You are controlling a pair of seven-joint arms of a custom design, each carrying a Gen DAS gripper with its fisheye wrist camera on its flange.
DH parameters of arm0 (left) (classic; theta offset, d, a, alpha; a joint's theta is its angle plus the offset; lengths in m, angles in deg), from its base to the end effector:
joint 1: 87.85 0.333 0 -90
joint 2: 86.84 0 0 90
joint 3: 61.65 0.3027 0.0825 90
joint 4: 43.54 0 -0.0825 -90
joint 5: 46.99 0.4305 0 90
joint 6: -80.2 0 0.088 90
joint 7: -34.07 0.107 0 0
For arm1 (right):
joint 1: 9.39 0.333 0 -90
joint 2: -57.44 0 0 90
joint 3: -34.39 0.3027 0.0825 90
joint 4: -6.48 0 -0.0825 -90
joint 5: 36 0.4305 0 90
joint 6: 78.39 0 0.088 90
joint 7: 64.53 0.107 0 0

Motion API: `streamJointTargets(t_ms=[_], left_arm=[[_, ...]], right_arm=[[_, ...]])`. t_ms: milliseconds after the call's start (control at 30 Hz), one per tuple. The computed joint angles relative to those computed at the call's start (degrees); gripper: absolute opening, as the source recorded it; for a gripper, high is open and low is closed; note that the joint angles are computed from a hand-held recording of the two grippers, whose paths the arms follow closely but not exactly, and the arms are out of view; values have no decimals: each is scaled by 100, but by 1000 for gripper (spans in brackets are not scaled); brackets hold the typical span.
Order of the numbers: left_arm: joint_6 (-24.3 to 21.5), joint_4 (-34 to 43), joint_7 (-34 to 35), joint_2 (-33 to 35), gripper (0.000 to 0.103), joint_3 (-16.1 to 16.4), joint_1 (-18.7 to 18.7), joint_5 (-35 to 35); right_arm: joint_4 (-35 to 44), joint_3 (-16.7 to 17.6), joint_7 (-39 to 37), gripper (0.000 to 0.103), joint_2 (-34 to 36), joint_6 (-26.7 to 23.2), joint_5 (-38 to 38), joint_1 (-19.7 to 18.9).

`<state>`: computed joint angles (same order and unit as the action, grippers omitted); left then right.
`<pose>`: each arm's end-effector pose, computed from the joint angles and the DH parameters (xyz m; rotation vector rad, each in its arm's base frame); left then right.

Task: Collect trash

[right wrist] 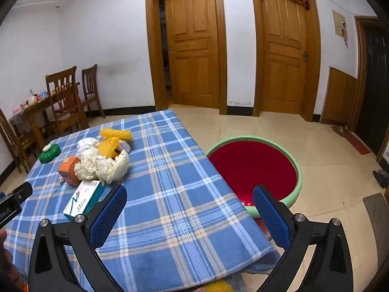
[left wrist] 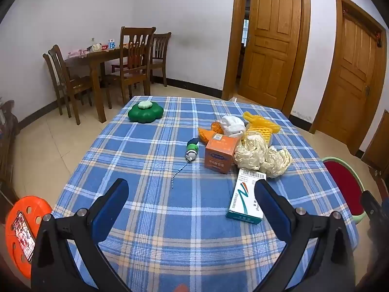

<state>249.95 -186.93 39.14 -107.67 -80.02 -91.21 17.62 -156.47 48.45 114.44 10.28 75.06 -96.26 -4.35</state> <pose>0.4390 -0.2419 0.4265 -1.6987 1.6558 -0.9295 0.3635 0.1415 0.4291 -1.2871 1.9391 -1.0541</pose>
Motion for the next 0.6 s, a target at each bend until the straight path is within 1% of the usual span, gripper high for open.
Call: streamJointTargets(t_ms=[33,67,300,333,467,500,533,600], left_arm=[[39,11,-178,-9,101,-73,91,162],[22,8,-152,-8,101,-54,67,139],[-32,-36,-95,-31,101,-29,-1,58],[-54,-37,-55,-40,101,-15,-27,13],[-35,-3,-75,27,101,-36,1,32],[-16,-1,-127,47,101,-47,27,87],[-17,-36,-40,23,101,22,-28,-18],[-15,-50,-16,21,101,32,-34,-59]], right_arm=[[-3,5,13,103,3,31,-41,-32],[0,51,54,103,-3,-1,-62,-50],[-28,1,-13,103,-36,-41,3,24],[-25,-4,23,103,-4,7,-45,-34],[-48,6,-44,103,-65,-82,62,68],[-99,-44,-79,103,-113,-56,61,63],[-80,-40,-94,103,-94,-57,79,60],[-27,-5,-41,103,0,-47,76,19]])
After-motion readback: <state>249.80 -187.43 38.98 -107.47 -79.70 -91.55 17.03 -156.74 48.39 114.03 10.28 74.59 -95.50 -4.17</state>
